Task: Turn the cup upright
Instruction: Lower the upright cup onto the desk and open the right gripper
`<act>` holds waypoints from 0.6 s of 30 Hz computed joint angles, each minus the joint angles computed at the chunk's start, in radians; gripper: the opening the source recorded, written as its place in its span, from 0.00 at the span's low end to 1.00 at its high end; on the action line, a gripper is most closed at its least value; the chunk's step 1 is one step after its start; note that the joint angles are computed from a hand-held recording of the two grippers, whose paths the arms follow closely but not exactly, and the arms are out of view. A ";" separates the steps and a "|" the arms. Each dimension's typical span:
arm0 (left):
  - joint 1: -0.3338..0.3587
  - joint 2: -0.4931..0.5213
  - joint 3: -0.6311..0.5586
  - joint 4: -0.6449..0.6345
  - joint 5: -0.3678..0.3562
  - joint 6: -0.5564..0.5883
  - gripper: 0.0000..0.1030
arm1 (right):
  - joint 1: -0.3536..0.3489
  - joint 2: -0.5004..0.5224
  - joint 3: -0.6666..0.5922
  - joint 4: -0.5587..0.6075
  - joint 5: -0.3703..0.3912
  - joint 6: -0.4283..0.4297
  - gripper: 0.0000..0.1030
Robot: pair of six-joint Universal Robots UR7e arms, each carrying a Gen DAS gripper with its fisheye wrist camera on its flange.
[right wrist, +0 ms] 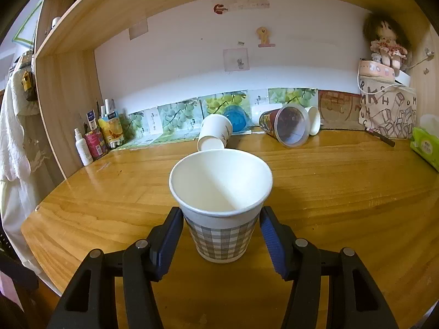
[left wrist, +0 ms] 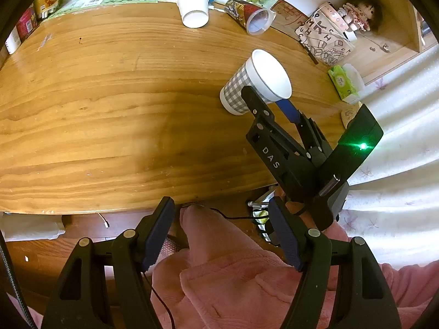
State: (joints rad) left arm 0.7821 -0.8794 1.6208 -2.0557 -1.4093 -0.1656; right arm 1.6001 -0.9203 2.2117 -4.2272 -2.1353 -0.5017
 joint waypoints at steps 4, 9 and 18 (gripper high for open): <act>-0.001 0.002 -0.011 0.012 -0.003 0.004 0.72 | 0.003 -0.016 0.010 0.031 -0.003 0.017 0.57; -0.006 0.009 -0.030 0.033 0.000 0.008 0.72 | 0.000 -0.048 0.030 0.092 0.011 0.044 0.59; -0.013 0.034 -0.066 0.053 0.017 0.022 0.72 | -0.001 -0.129 0.073 0.284 0.032 0.066 0.66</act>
